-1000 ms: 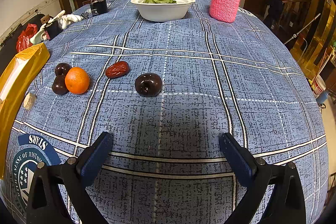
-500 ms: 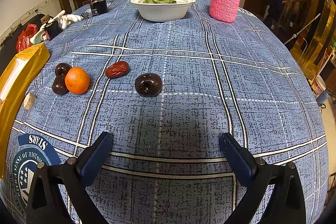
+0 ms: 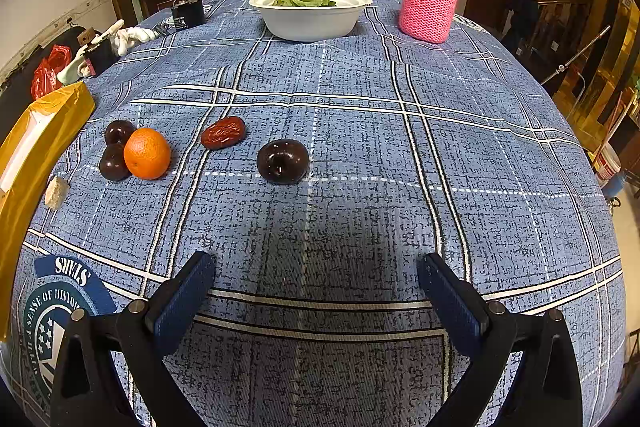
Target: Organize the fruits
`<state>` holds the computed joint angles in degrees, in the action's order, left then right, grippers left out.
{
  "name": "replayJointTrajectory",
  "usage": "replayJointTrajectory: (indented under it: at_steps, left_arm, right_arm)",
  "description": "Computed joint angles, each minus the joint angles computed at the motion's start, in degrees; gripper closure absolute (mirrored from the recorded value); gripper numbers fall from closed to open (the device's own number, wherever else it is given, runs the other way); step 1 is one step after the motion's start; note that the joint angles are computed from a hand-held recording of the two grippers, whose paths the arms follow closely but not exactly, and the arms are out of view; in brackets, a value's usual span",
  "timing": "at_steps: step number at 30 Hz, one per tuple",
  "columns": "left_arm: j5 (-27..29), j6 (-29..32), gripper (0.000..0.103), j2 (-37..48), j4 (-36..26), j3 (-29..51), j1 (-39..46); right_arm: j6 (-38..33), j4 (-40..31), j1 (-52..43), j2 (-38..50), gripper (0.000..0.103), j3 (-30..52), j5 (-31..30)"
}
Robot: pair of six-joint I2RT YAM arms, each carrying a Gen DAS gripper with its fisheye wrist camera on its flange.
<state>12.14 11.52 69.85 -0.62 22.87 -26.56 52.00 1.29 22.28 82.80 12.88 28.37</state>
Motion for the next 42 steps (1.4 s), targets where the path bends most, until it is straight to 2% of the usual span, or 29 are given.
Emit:
replayJointTrajectory:
  at_steps: [13,17,19,21,31,35,36,38,42]
  left_arm:
    - [-5.0,0.1,0.025,5.6,6.1,0.2,-1.4]
    - [-9.8,-1.2,0.018,8.4,7.6,0.9,-4.2]
    - [-13.1,-1.1,0.018,9.0,8.0,0.9,-6.3]
    - [-14.2,-0.7,0.018,9.1,8.6,0.5,-7.4]
    - [-12.6,0.1,0.018,9.7,7.6,1.0,-6.3]
    - [-8.2,0.5,0.019,7.6,4.3,1.2,-3.8]
    - [-5.7,0.9,0.021,7.5,2.2,1.9,-2.4]
    - [-3.4,1.6,0.039,7.5,-0.5,2.7,-0.9]
    - [0.0,2.5,0.040,4.9,-1.9,1.6,1.4]
  right_arm:
    - [0.0,0.0,0.0,0.0,0.000,0.0,0.0]
    - [0.0,0.0,0.0,0.0,0.000,0.0,0.0]
    - [-0.2,0.0,-0.2,0.0,0.000,0.0,-0.1]
    - [-0.4,0.1,-0.3,0.0,0.000,0.1,-0.1]
    - [-0.1,-0.1,0.0,-0.4,0.000,-0.2,0.0]
    - [0.1,0.3,0.0,-0.1,0.000,-0.2,-0.1]
    - [0.2,0.4,0.0,-0.3,0.000,-0.3,-0.3]
    - [-1.6,-0.8,-1.4,-1.6,0.000,-0.2,-2.4]
    - [-1.7,-3.9,-1.5,-2.7,0.000,0.5,-4.0]
